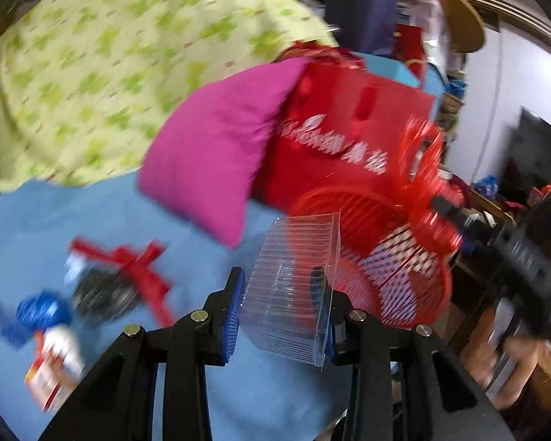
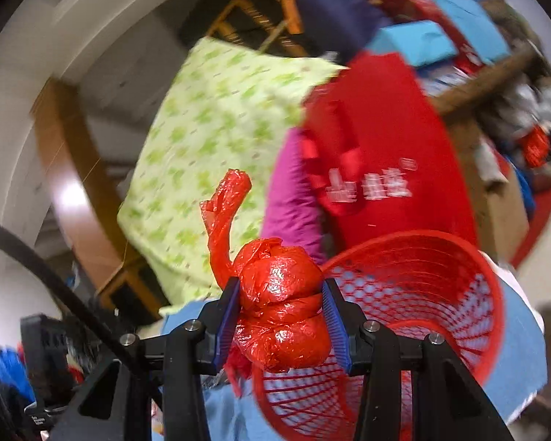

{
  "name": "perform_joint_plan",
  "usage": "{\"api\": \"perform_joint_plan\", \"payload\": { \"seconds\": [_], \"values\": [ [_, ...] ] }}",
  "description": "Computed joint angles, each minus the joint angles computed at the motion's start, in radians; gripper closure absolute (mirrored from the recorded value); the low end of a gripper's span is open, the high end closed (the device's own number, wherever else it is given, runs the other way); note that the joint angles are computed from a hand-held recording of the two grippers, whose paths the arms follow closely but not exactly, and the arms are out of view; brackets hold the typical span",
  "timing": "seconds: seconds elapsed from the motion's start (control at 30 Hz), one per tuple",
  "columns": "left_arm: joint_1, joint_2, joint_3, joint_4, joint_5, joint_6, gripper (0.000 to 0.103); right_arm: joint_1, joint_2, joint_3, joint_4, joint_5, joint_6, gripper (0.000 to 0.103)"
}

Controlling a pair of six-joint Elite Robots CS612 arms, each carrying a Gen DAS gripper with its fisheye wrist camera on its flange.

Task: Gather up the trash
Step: 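Drop the red bag and clear container into the red basket with both grippers, then grasp the black plastic bag with the right gripper while the left grasps the white-and-red box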

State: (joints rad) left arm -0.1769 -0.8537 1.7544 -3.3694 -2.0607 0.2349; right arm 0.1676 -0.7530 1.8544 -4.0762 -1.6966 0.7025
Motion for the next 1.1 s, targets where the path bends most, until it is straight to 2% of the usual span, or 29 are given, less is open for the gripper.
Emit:
{"api": "perform_joint_plan", "payload": {
  "seconds": [0.17, 0.2, 0.23, 0.3, 0.37, 0.5, 0.57, 0.7, 0.8, 0.93, 1.1],
  "values": [
    [-0.054, 0.009, -0.034, 0.036, 0.019, -0.005, 0.064, -0.032, -0.004, 0.032, 0.021, 0.015, 0.133, 0.054],
    [-0.062, 0.014, -0.043, 0.044, 0.031, -0.015, 0.063, -0.038, -0.004, 0.035, 0.026, 0.026, 0.155, 0.05],
    [-0.069, 0.019, -0.053, 0.052, 0.042, -0.024, 0.06, -0.043, -0.005, 0.041, 0.028, 0.031, 0.168, 0.047],
    [-0.075, 0.028, -0.07, 0.077, 0.04, -0.036, 0.042, -0.047, -0.007, 0.044, 0.035, 0.024, 0.185, 0.038],
    [-0.074, 0.029, -0.069, 0.072, 0.038, -0.052, 0.035, -0.048, -0.006, 0.044, 0.022, 0.022, 0.186, 0.034],
    [-0.064, 0.024, -0.049, 0.037, 0.057, -0.055, 0.035, -0.036, -0.006, 0.032, 0.018, 0.005, 0.149, 0.034],
    [-0.05, 0.017, -0.031, 0.003, 0.08, -0.058, 0.034, -0.021, -0.004, 0.016, 0.015, -0.007, 0.1, 0.034],
    [-0.034, 0.006, 0.012, -0.095, 0.215, -0.044, 0.03, 0.014, 0.005, -0.022, -0.001, -0.012, -0.016, 0.034],
    [-0.012, 0.003, 0.039, -0.155, 0.317, -0.039, 0.03, 0.038, 0.018, -0.061, -0.002, 0.014, -0.085, 0.034],
    [0.021, 0.0, 0.053, -0.183, 0.401, -0.055, 0.028, 0.068, 0.04, -0.125, 0.042, 0.063, -0.148, 0.034],
    [0.061, -0.001, 0.054, -0.191, 0.453, -0.079, 0.028, 0.097, 0.066, -0.197, 0.121, 0.104, -0.195, 0.034]
  ]
}}
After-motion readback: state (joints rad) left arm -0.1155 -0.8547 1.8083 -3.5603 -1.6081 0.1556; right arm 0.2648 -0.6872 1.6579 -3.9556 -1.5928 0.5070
